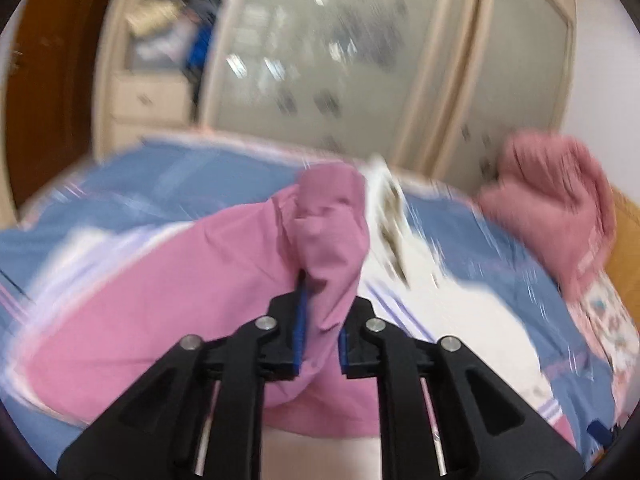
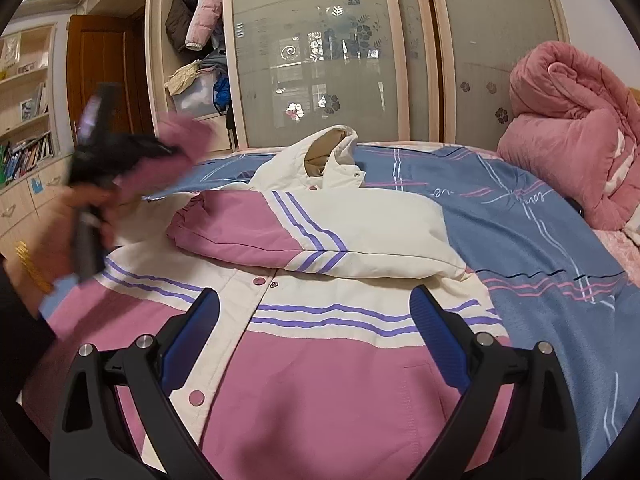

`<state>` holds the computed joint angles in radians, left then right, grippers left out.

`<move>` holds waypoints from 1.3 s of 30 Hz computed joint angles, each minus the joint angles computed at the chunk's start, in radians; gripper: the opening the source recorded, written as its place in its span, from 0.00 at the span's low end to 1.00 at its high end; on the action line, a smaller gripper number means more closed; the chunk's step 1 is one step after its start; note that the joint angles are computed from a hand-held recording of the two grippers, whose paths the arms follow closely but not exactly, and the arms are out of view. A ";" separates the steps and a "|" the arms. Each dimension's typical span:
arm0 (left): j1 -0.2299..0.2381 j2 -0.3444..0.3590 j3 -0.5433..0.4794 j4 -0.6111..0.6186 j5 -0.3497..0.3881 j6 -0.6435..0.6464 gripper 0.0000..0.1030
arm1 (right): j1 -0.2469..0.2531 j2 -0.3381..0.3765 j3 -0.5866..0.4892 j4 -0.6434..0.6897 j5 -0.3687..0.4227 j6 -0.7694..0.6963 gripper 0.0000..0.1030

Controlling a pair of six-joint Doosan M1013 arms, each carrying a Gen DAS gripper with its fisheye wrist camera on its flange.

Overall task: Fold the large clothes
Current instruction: 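Lay the held sleeve across the jacket chest and open the left tool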

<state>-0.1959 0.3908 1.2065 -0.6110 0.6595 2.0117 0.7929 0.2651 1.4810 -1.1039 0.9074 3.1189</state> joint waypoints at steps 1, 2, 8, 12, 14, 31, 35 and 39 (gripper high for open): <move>-0.017 0.015 -0.010 0.055 0.045 -0.040 0.34 | -0.002 -0.002 0.002 0.003 -0.008 0.002 0.93; -0.033 0.038 -0.028 0.094 0.116 -0.063 0.54 | -0.003 -0.004 0.005 0.004 -0.013 0.001 0.93; -0.074 -0.008 0.081 0.111 0.019 0.057 0.98 | -0.012 -0.023 0.028 0.005 -0.029 0.021 0.93; -0.042 -0.099 0.166 -0.077 -0.037 0.169 0.98 | -0.016 -0.044 0.053 -0.016 -0.042 0.076 0.93; -0.030 -0.151 0.225 -0.106 -0.088 0.175 0.98 | -0.016 -0.054 0.064 -0.025 -0.059 0.093 0.93; 0.023 -0.391 0.544 0.080 -0.305 0.193 0.98 | -0.001 -0.046 0.063 0.049 -0.095 -0.026 0.93; 0.037 -0.388 0.533 0.002 -0.240 0.235 0.98 | 0.016 -0.058 0.077 0.033 -0.079 0.012 0.93; 0.033 -0.386 0.529 -0.035 -0.225 0.301 0.98 | 0.045 -0.067 0.097 0.001 -0.061 0.062 0.93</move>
<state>-0.1633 0.0045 1.7356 -0.6463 0.4348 2.3130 0.8379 0.1980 1.5782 -1.1026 0.8468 3.1806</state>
